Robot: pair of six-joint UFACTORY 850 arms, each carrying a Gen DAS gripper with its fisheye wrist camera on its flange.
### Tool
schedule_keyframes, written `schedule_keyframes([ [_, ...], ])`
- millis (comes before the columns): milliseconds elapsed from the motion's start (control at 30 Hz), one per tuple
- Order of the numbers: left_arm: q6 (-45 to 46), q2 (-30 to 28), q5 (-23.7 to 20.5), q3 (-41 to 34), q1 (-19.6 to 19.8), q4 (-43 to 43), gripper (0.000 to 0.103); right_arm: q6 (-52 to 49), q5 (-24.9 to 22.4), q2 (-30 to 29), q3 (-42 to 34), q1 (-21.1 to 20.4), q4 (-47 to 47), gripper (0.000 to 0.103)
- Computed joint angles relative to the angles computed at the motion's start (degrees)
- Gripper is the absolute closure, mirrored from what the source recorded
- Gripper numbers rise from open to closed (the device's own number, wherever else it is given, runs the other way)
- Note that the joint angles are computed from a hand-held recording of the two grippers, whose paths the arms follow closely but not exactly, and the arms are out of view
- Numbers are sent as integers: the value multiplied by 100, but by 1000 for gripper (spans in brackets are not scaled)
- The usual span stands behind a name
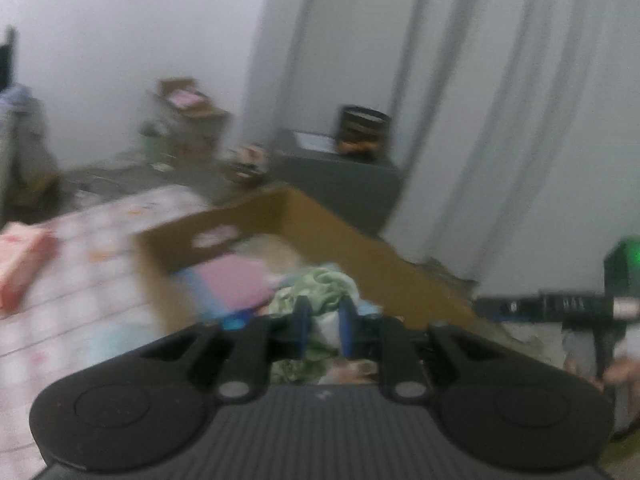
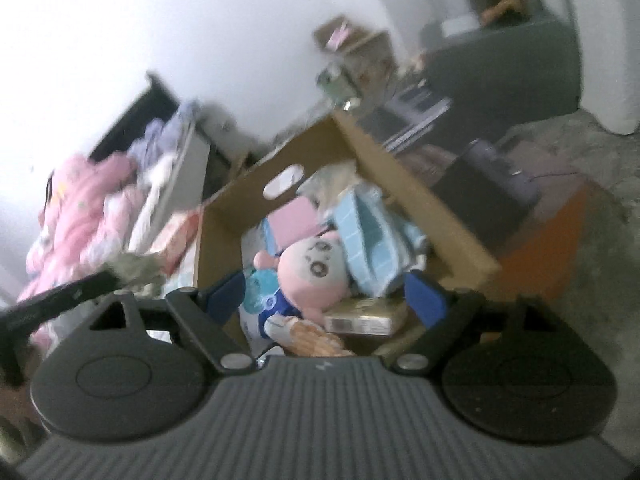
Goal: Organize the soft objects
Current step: 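Carry the green cloth over the box with the left tool and release it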
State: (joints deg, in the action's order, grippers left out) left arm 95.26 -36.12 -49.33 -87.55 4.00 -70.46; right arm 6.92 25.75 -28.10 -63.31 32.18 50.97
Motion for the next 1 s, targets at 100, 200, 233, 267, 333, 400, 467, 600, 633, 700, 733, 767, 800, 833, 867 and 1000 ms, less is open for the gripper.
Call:
schedule_keyframes([
  [100, -771, -342, -308, -445, -361, 452, 86, 608, 701, 234, 574, 233, 31, 15],
  [200, -1561, -743, -669, -924, -717, 898, 86, 1168, 1082, 324, 974, 400, 111, 15],
  [233, -1713, -821, -662, -989, -824, 978, 85, 1314, 1150, 345, 1086, 441, 186, 15],
  [267, -1820, -910, -682, -1062, -924, 1046, 85, 1462, 1197, 355, 1179, 464, 234, 15],
  [333, -1897, -1111, -676, -1194, -1099, 1195, 74, 1832, 1305, 376, 1366, 507, 249, 15],
  [400, -2167, -1235, -181, -1217, -1263, 1390, 64, 2092, 1410, 388, 1523, 574, 296, 15],
  [467, -2674, -1483, -142, -1432, -1300, 1630, 50, 2221, 1488, 373, 1624, 636, 409, 15],
  [600, -3325, -1704, -327, -1705, -1186, 1917, 47, 2615, 1647, 268, 1748, 720, 427, 15],
  [633, -3178, -1625, -237, -1609, -1149, 1858, 44, 2682, 1689, 237, 1755, 742, 434, 15],
  [700, -2652, -1361, 11, -1293, -1041, 1620, 40, 2688, 1776, 163, 1739, 796, 553, 15],
  [733, -2426, -1238, 113, -1151, -1007, 1501, 38, 2613, 1799, 126, 1707, 811, 651, 15],
  [767, -2123, -1072, 227, -958, -929, 1352, 35, 2485, 1835, 72, 1648, 851, 819, 15],
  [800, -1989, -981, 300, -911, -911, 1289, 33, 2331, 1890, 16, 1579, 905, 1010, 15],
  [833, -1728, -808, 357, -738, -831, 1183, 29, 2171, 1952, -42, 1496, 958, 1181, 15],
  [867, -1391, -638, 443, -536, -730, 1035, 26, 2054, 2012, -66, 1449, 1017, 1309, 15],
  [1000, -145, 16, 832, 273, -359, 309, 16, 1542, 2127, -203, 1123, 1161, 1572, 14],
])
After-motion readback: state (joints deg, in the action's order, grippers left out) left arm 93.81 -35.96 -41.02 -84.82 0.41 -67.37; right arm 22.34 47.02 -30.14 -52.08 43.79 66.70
